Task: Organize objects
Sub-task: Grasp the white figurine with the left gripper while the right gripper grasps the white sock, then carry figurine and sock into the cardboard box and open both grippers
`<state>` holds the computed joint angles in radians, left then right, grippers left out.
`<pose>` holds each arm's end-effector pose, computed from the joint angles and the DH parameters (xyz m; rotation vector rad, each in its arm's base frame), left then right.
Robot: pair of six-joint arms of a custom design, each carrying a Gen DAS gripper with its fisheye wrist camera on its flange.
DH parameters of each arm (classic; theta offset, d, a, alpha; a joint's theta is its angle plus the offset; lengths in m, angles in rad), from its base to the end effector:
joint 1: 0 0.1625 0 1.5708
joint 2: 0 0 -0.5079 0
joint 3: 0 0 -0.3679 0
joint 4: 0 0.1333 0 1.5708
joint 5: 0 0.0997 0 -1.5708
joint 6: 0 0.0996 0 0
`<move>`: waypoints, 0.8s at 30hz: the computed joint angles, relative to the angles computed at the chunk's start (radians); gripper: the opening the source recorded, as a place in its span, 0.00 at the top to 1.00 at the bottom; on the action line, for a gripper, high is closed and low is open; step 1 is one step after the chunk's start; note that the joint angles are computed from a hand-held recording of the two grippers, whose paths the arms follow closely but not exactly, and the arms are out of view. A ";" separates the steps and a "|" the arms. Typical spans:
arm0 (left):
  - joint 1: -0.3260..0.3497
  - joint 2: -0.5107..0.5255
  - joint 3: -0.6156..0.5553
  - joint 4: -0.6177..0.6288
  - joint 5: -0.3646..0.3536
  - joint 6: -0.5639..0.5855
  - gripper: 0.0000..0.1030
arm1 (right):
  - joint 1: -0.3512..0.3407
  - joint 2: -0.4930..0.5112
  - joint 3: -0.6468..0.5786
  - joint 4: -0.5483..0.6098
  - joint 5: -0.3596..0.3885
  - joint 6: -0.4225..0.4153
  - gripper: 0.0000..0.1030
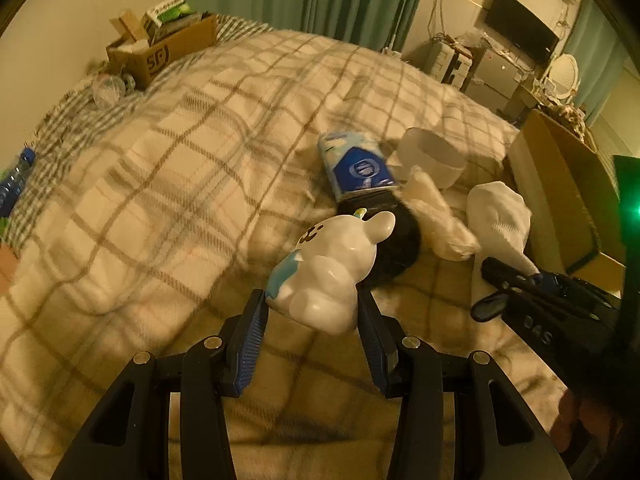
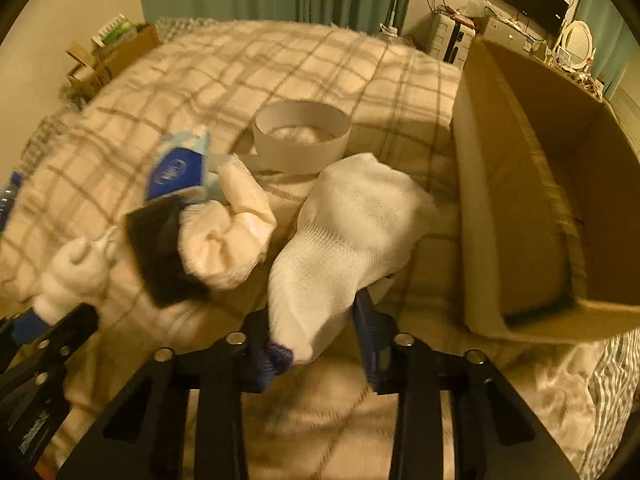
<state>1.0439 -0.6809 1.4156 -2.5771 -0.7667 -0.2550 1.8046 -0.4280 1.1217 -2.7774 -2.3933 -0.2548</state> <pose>-0.2161 -0.7792 0.1958 0.1877 2.4039 -0.6941 0.2591 -0.8276 0.1280 0.2951 -2.2498 0.5808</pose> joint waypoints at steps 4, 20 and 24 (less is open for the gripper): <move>-0.032 -0.025 0.019 0.007 -0.018 -0.024 0.55 | 0.030 -0.077 0.116 -0.084 0.044 -0.026 0.73; -0.166 0.099 -0.316 0.118 -0.125 0.112 0.55 | 0.109 -0.278 0.118 -0.200 0.090 -0.196 0.74; -0.179 0.197 -0.469 0.161 -0.137 0.166 0.55 | 0.088 -0.289 0.051 -0.167 0.085 -0.240 0.74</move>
